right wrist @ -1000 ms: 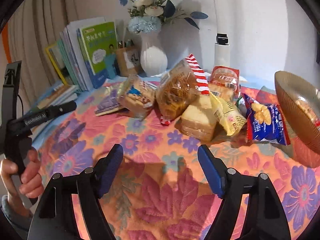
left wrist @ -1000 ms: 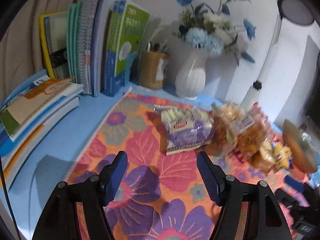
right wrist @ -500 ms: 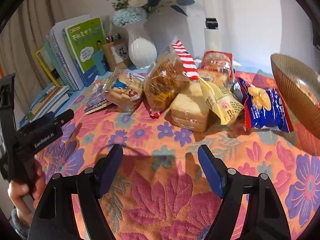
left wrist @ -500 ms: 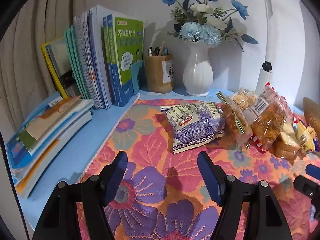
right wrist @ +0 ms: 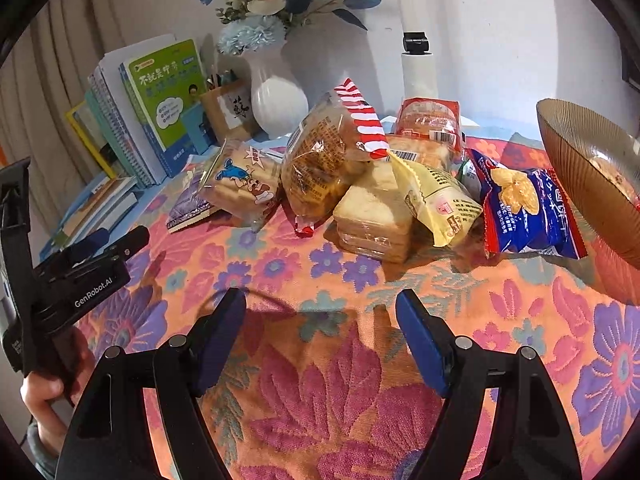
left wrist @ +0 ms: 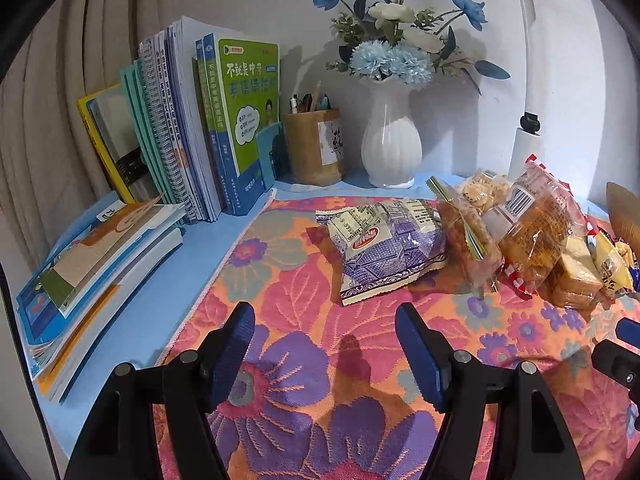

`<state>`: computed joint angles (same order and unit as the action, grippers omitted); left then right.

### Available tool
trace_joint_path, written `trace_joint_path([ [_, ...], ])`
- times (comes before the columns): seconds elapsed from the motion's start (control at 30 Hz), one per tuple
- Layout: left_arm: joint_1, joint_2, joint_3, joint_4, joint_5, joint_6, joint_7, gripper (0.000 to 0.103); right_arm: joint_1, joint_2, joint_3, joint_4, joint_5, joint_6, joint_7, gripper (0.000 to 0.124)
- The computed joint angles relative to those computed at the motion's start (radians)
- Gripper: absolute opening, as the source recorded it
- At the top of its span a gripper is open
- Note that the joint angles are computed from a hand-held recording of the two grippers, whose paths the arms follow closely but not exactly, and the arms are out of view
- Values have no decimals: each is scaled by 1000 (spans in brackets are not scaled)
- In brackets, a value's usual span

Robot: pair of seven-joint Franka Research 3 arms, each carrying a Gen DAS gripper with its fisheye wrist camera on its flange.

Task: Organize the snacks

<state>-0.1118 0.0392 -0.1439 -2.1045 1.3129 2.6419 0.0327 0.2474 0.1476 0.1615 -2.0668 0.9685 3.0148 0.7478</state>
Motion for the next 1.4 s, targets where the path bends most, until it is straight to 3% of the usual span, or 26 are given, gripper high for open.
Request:
trace_joint_path([
  [1.4,-1,4,1,2,5,-5,8,70,-3,2,-3,2,-5,-6,30,77],
])
